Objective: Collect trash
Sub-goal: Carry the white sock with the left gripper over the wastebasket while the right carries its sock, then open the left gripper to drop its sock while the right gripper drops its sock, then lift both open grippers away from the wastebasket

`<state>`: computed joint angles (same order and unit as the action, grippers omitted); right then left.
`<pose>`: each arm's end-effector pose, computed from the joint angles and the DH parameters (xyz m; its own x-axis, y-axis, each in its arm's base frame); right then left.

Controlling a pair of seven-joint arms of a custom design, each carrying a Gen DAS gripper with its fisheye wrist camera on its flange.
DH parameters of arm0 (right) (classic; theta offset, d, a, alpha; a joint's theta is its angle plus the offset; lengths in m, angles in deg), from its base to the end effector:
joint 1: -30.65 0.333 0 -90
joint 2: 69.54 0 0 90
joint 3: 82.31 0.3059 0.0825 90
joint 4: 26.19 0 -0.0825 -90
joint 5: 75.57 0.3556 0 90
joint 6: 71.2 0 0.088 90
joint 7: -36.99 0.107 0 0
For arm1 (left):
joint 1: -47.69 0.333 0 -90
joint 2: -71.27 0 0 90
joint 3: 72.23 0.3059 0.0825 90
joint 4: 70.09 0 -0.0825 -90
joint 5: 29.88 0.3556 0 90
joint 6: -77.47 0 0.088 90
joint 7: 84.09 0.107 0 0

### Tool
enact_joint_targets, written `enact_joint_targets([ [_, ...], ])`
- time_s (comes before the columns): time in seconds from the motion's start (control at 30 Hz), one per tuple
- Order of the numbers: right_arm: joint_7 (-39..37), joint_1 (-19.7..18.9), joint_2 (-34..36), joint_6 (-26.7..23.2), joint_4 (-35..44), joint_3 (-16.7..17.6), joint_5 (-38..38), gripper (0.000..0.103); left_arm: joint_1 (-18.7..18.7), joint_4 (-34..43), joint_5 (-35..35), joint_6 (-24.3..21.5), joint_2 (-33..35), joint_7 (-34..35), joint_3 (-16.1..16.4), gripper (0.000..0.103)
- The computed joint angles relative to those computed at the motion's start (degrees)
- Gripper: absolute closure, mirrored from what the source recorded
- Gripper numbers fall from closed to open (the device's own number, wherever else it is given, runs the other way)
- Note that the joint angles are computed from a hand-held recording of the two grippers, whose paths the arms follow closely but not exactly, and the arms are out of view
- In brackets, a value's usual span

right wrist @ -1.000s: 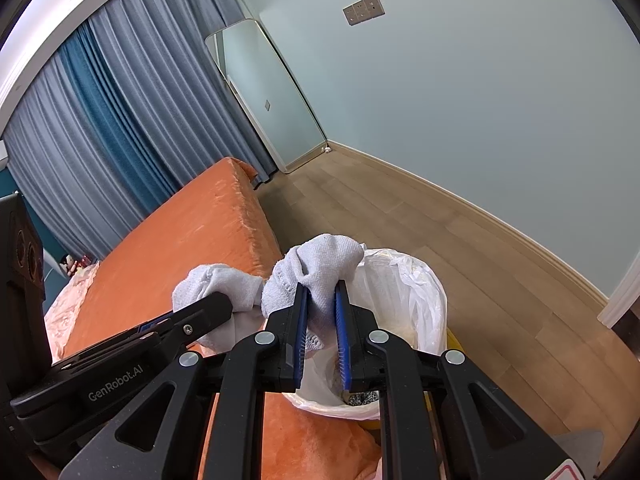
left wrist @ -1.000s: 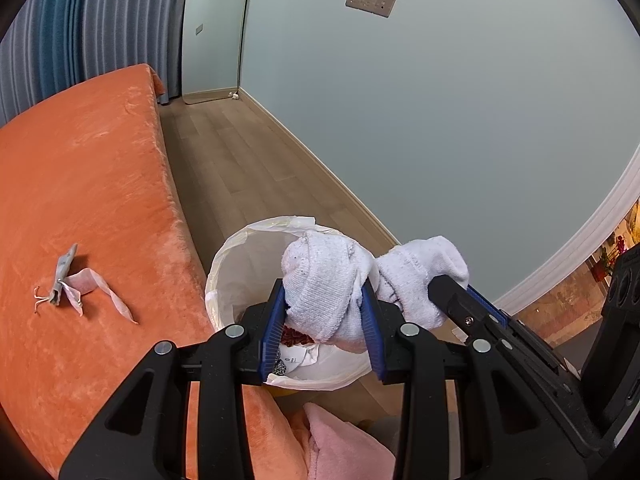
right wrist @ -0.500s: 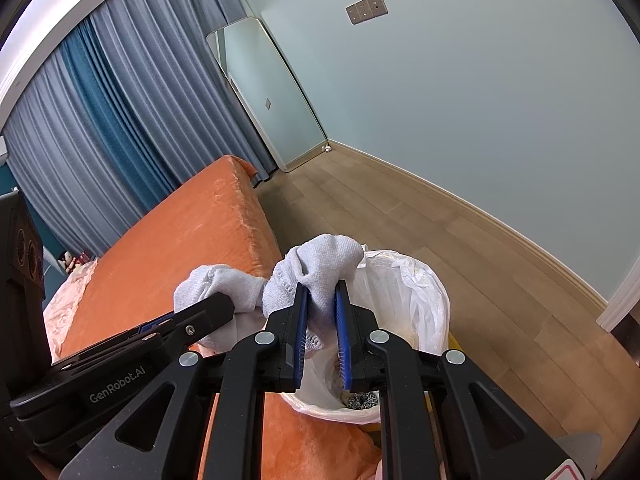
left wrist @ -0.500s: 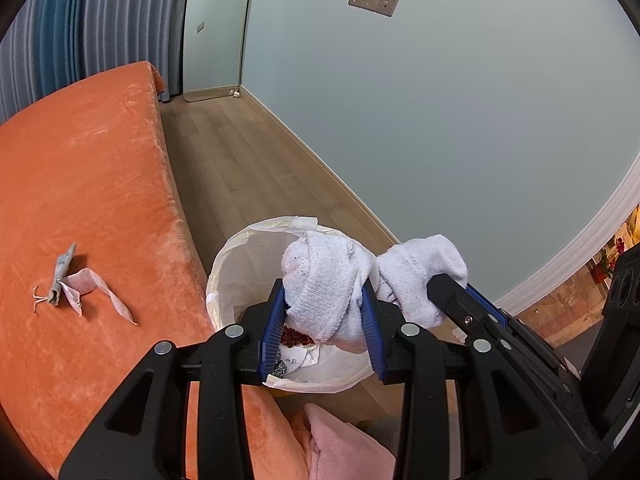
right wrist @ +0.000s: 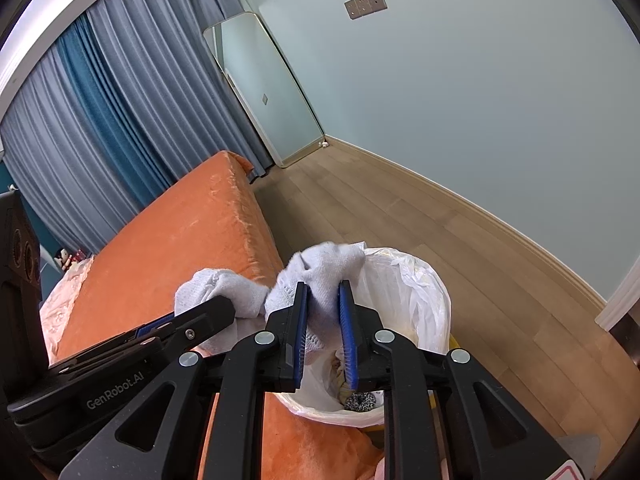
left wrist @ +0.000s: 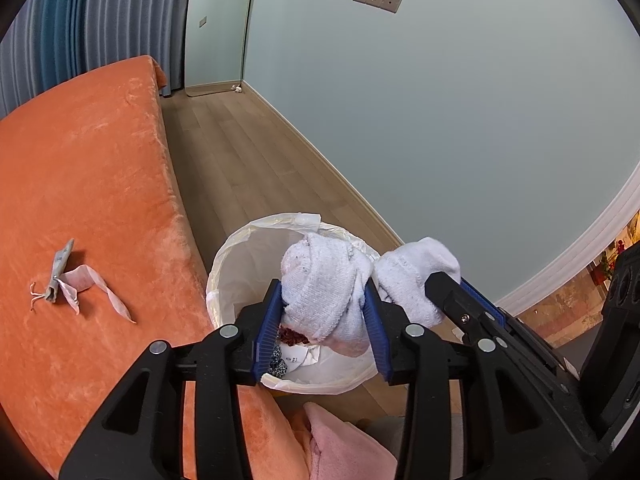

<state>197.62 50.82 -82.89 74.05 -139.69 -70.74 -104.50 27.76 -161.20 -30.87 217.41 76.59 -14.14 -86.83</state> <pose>0.4275 0.2850 0.6507 -0.1746 -0.9079 -0.3810 -0.6116 0.4033 -0.6807 0.5069 -0.3388 0.6568 -0.3197 -0.9069 0.2747 -0.7690 0.0790 -0.6343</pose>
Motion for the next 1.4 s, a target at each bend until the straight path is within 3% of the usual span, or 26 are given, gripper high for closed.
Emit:
enact_joint_targets([
  [0.2, -0.09, 0.16, 1.22, -0.52, 1.33, -0.04, -0.23, 0.085, 0.05, -0.10, 0.01, 0.37, 0.24, -0.01, 0.15, 0.056],
  [0.77, -0.13, 0.85, 0.78, -0.45, -0.14, -0.08, 0.94, 0.075, 1.24, -2.68, -1.07, 0.62, -1.87, -0.40, 0.48, 0.056],
  [1.4, -3.00, 4.44, 6.95, -1.66, 5.87, 0.31, 1.77, 0.074, 5.11, -9.83, -4.66, 2.29, -7.21, 0.54, 1.16, 0.056],
])
